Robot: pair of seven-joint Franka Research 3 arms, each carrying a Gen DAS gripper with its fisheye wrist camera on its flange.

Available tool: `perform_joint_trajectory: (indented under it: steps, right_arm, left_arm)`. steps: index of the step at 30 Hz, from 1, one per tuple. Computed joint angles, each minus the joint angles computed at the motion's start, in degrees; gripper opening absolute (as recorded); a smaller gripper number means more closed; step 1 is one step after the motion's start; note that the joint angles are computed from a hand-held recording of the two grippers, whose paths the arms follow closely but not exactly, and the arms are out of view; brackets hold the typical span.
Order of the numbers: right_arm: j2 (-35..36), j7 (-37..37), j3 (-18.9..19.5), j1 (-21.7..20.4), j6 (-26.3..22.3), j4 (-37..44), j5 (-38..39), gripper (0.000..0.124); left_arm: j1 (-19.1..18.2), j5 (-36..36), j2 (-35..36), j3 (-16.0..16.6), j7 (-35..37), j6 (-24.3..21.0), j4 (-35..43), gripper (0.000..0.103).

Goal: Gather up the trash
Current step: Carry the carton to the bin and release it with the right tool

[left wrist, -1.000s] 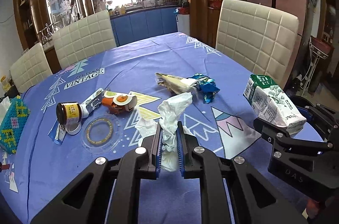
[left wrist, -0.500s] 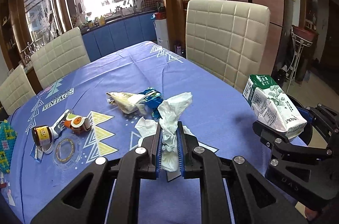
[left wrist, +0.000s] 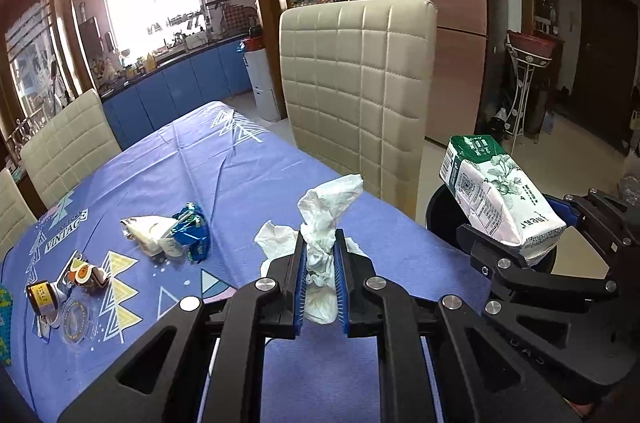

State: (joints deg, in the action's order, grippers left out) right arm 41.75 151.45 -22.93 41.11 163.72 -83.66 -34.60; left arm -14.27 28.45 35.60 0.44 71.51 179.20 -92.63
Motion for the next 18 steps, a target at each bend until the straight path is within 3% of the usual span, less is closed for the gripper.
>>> perform_joint_trajectory:
  steps: [6,18]
  right_arm:
    - [-1.7,3.5,-2.7,0.8,0.7,-3.5,-1.7,0.062]
    - [-2.9,8.6,-4.3,-0.3,1.1,-6.3,-5.5,0.062]
  left_arm:
    - [0.2,-0.5,2.4,-2.9,2.8,-1.5,3.6,0.012]
    - [-2.0,-1.5,7.5,-5.0,7.3,-4.4,11.6,0.012]
